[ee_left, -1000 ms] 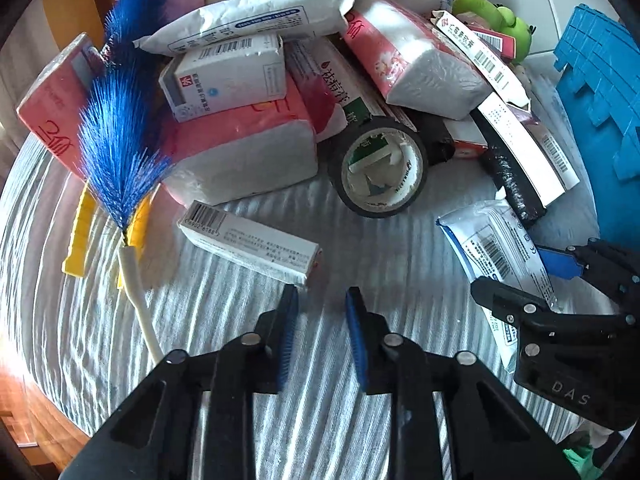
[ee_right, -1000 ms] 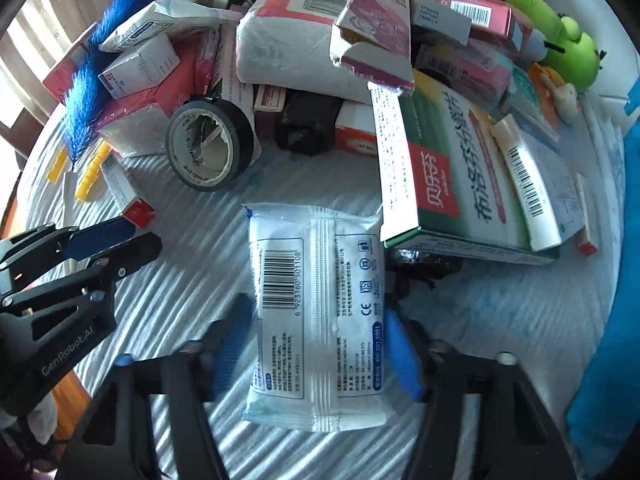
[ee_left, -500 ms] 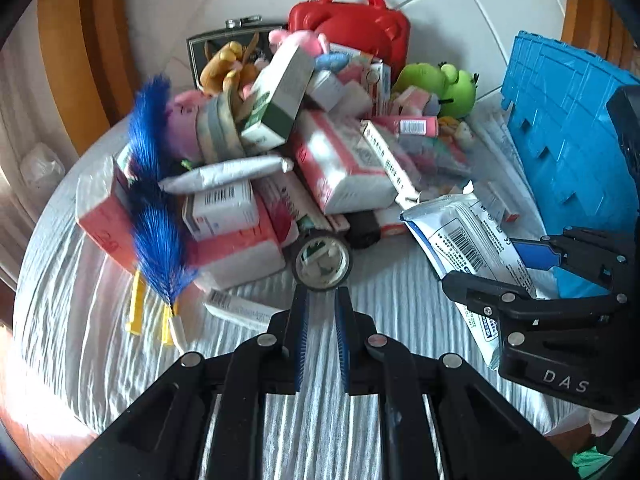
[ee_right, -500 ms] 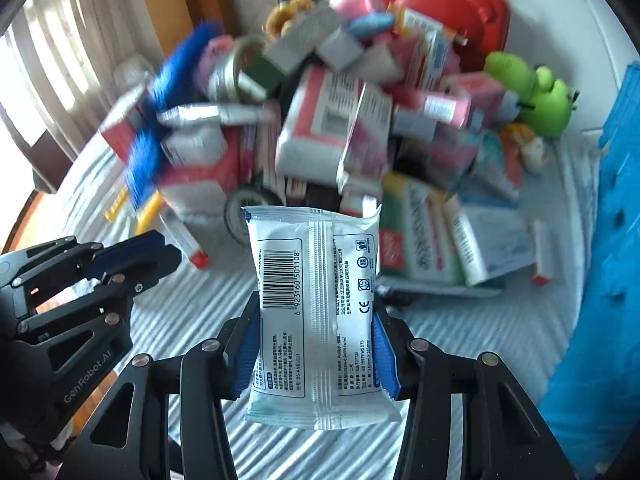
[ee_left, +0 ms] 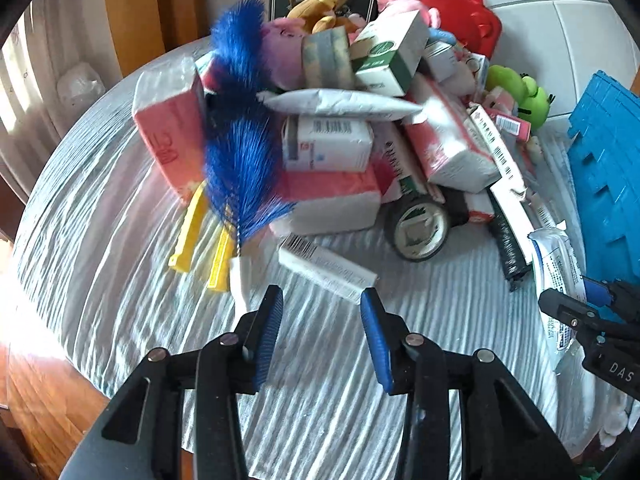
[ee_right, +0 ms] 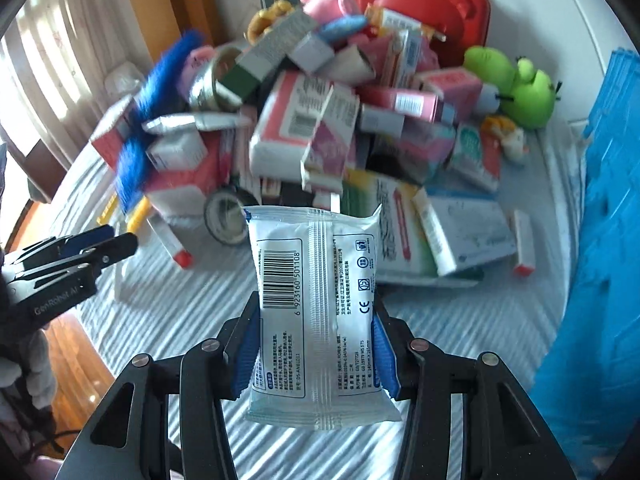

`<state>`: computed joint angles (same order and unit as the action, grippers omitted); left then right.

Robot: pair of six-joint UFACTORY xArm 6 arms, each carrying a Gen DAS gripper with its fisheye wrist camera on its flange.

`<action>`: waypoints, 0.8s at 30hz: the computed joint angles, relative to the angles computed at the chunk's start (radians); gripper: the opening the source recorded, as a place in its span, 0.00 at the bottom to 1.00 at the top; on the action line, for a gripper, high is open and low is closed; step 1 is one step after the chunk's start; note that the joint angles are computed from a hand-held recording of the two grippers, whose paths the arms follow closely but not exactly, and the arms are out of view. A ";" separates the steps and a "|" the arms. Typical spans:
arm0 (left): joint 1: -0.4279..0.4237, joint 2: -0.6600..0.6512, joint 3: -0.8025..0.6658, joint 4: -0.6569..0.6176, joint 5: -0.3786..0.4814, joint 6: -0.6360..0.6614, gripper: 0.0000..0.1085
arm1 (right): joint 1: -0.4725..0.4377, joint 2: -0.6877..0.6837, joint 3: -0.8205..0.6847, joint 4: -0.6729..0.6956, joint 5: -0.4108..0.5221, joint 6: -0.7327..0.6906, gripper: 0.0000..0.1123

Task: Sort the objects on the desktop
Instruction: 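Carry the white box and white packet over the blue crate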

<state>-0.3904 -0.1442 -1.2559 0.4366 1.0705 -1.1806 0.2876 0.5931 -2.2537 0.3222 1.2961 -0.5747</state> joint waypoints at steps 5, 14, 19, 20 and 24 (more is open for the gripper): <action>0.001 0.021 0.010 -0.021 -0.032 -0.003 0.37 | -0.012 -0.042 0.097 0.006 -0.022 -0.026 0.43; 0.063 0.155 -0.089 -0.047 -0.054 -0.126 0.38 | -0.015 -0.060 0.141 -0.033 -0.051 -0.075 0.43; 0.039 0.178 -0.104 -0.024 -0.041 -0.098 0.38 | -0.006 -0.059 0.155 -0.040 -0.068 -0.087 0.42; 0.035 0.177 -0.096 -0.026 -0.051 -0.100 0.38 | -0.008 -0.061 0.159 -0.036 -0.070 -0.089 0.42; 0.028 0.201 -0.102 -0.036 -0.052 -0.075 0.37 | -0.016 -0.059 0.155 -0.024 -0.068 -0.093 0.42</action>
<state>-0.3620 0.0572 -1.3584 0.4004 1.0187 -1.2558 0.2718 0.5342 -2.0985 0.2981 1.2282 -0.6678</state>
